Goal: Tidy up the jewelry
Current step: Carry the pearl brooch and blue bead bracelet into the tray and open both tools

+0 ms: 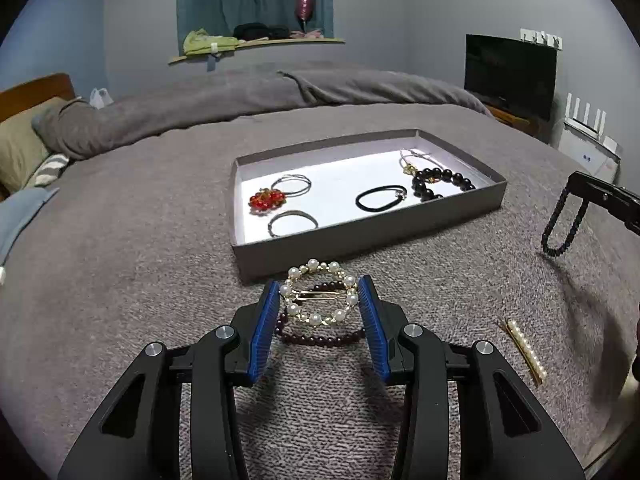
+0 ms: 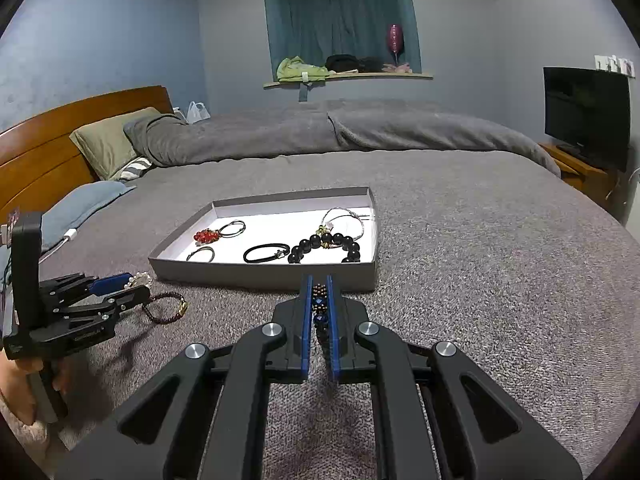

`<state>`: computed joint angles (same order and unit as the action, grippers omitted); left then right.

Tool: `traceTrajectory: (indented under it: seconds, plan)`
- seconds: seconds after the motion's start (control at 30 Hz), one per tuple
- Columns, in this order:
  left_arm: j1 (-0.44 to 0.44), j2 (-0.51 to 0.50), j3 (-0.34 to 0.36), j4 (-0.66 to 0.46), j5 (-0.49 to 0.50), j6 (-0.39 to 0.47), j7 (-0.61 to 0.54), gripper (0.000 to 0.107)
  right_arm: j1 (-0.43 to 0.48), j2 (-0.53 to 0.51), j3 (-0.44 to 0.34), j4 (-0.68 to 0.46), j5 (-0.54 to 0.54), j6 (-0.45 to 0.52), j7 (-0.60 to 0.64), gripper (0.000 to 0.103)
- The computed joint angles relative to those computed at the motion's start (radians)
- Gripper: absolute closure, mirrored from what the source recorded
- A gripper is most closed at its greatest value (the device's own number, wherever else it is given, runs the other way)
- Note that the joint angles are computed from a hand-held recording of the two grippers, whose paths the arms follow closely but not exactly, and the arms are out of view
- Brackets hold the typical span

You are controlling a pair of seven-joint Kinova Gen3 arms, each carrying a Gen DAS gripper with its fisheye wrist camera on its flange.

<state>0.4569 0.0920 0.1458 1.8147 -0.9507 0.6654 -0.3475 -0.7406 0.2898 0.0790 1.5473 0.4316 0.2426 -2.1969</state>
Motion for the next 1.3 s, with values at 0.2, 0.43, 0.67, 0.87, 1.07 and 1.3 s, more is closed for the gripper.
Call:
traceTrajectory:
  seconds: [0.2, 0.43, 0.67, 0.87, 1.07, 1.3]
  plan:
    - [-0.007, -0.003, 0.001, 0.0, 0.011, 0.0, -0.014, 0.065, 0.0, 0.013, -0.001, -0.017, 0.009, 0.017, -0.003, 0.096]
    - [-0.014, -0.009, 0.003, -0.016, 0.015, 0.015, -0.04, 0.065, -0.014, 0.039, 0.015, -0.061, 0.038, 0.069, -0.025, 0.096]
    - [-0.022, 0.0, -0.003, -0.043, 0.031, 0.023, -0.076, 0.065, 0.015, 0.068, -0.027, -0.124, 0.039, 0.103, 0.008, 0.096]
    - [-0.041, -0.002, -0.014, -0.054, 0.078, -0.001, -0.126, 0.065, 0.049, 0.094, -0.066, -0.188, -0.013, 0.111, 0.085, 0.096]
    - [-0.061, -0.007, -0.024, -0.074, 0.075, -0.012, -0.147, 0.065, 0.053, 0.135, -0.069, -0.273, -0.056, 0.098, 0.147, 0.096]
    - [-0.094, 0.016, -0.045, -0.125, 0.095, -0.028, -0.224, 0.065, 0.089, 0.215, -0.115, -0.415, -0.149, 0.146, 0.273, 0.096]
